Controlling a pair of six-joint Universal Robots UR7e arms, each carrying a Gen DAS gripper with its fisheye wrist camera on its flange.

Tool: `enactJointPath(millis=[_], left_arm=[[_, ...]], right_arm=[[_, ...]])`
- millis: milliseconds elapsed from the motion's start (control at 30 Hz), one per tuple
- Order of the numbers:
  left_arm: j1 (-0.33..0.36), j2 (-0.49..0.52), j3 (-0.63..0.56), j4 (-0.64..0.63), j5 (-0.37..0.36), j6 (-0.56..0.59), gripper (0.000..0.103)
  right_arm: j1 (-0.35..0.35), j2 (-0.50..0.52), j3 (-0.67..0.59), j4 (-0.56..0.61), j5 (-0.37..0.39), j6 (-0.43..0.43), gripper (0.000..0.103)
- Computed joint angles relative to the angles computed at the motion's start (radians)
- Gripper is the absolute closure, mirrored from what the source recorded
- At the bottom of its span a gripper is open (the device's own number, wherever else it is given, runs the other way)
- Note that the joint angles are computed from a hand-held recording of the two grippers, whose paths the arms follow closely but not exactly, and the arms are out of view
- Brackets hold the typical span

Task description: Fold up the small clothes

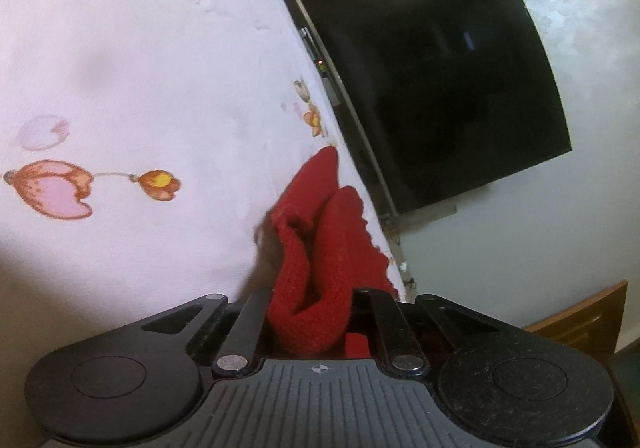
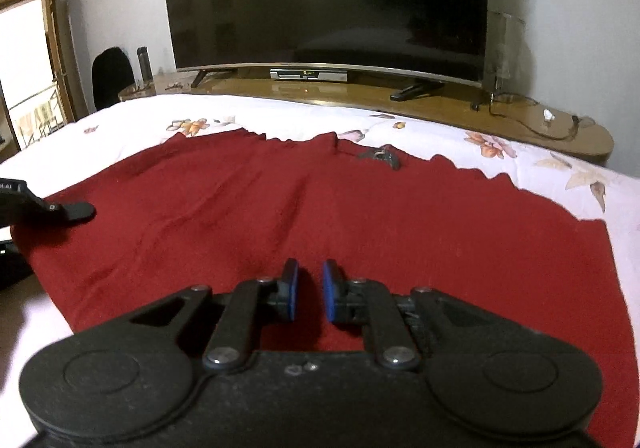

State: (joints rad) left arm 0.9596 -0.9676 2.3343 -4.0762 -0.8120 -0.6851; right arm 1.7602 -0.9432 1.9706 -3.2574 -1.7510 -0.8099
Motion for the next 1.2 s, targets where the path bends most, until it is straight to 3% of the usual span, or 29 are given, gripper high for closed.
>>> enactJointPath(millis=[167,367,500,600,667,767,800,900,933,1067,1200], left_arm=[[-0.049,-0.02,-0.047,-0.017,-0.05,0.132,0.095],[-0.09,-0.008,-0.221,0.194,-0.227,0.308,0.095],[-0.089,0.053,-0.32,0.351,-0.344,0.339,0.095],[-0.078,0.113,-0.389,0.51,-0.38,0.333,0.095],[-0.073,0.154,-0.44,0.663,-0.368,0.334,0.094],[-0.066,0.217,-0.495,0.825,-0.354,0.35,0.094],[-0.078,0.227,-0.492,0.803,-0.328,0.367,0.087],[-0.102,0.204,-0.475,0.784,-0.37,0.387,0.027],[-0.118,0.19,-0.459,0.76,-0.37,0.413,0.023],[-0.135,0.101,-0.389,0.711,-0.356,0.462,0.023],[-0.124,0.056,-0.367,0.7,-0.091,0.402,0.024]], right_arm=[[-0.007,-0.001,0.002,-0.003,0.013,0.019,0.09],[-0.022,-0.007,-0.004,0.015,0.04,0.09,0.09],[-0.055,-0.063,-0.022,0.12,0.088,0.229,0.092],[-0.13,-0.152,0.009,0.088,0.142,0.401,0.082],[-0.205,-0.234,0.042,0.059,0.202,0.505,0.071],[-0.291,-0.33,0.073,0.041,0.267,0.585,0.054],[-0.313,-0.36,0.077,0.055,0.286,0.593,0.053],[-0.349,-0.422,0.086,0.1,0.334,0.603,0.049],[-0.356,-0.437,0.091,0.114,0.358,0.606,0.048],[-0.36,-0.454,0.081,0.206,0.45,0.604,0.038],[-0.331,-0.411,0.039,0.323,0.474,0.583,0.038]])
